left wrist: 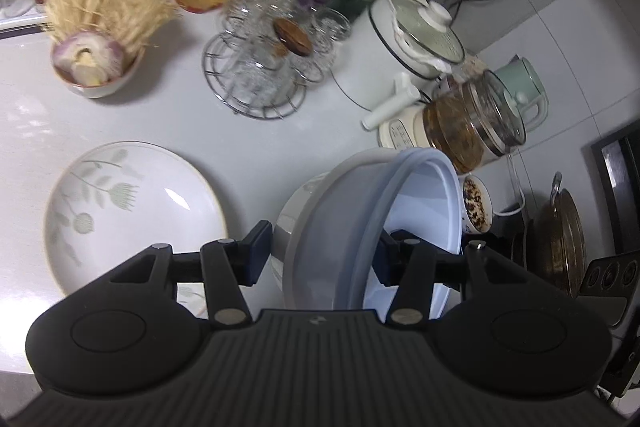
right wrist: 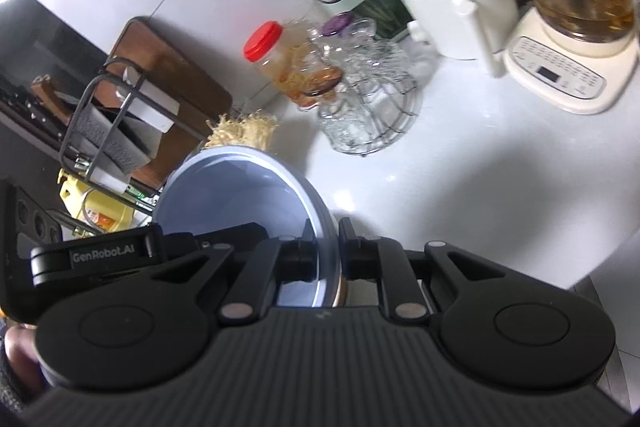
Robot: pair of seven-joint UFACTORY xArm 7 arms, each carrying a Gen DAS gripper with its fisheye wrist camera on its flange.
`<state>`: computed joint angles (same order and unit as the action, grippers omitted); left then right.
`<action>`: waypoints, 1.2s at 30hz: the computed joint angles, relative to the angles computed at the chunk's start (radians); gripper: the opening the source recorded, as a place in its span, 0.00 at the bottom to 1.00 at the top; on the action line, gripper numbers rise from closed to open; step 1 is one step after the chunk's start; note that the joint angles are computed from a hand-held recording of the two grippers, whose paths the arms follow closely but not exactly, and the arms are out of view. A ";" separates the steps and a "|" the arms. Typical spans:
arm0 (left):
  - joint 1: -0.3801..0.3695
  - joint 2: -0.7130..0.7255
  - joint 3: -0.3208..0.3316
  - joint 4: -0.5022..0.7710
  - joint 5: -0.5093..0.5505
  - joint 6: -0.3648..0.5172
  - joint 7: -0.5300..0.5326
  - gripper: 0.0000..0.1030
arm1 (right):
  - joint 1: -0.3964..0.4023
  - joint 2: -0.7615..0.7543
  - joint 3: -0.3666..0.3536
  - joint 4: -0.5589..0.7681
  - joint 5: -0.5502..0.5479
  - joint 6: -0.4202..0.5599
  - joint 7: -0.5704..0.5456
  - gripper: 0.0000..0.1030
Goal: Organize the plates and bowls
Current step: 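Lower the light blue bowl onto the plate stack with both grippers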
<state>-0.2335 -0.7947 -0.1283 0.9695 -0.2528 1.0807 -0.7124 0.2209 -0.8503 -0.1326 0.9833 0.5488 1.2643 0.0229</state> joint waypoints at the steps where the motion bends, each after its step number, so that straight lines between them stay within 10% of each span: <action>1: 0.002 -0.013 0.009 -0.008 0.002 0.004 0.003 0.55 | 0.004 0.003 0.010 0.001 0.005 -0.007 0.003 0.13; 36: 0.163 -0.227 0.224 -0.386 -0.052 0.086 0.295 0.55 | 0.154 0.163 0.273 -0.101 -0.102 -0.129 0.240 0.13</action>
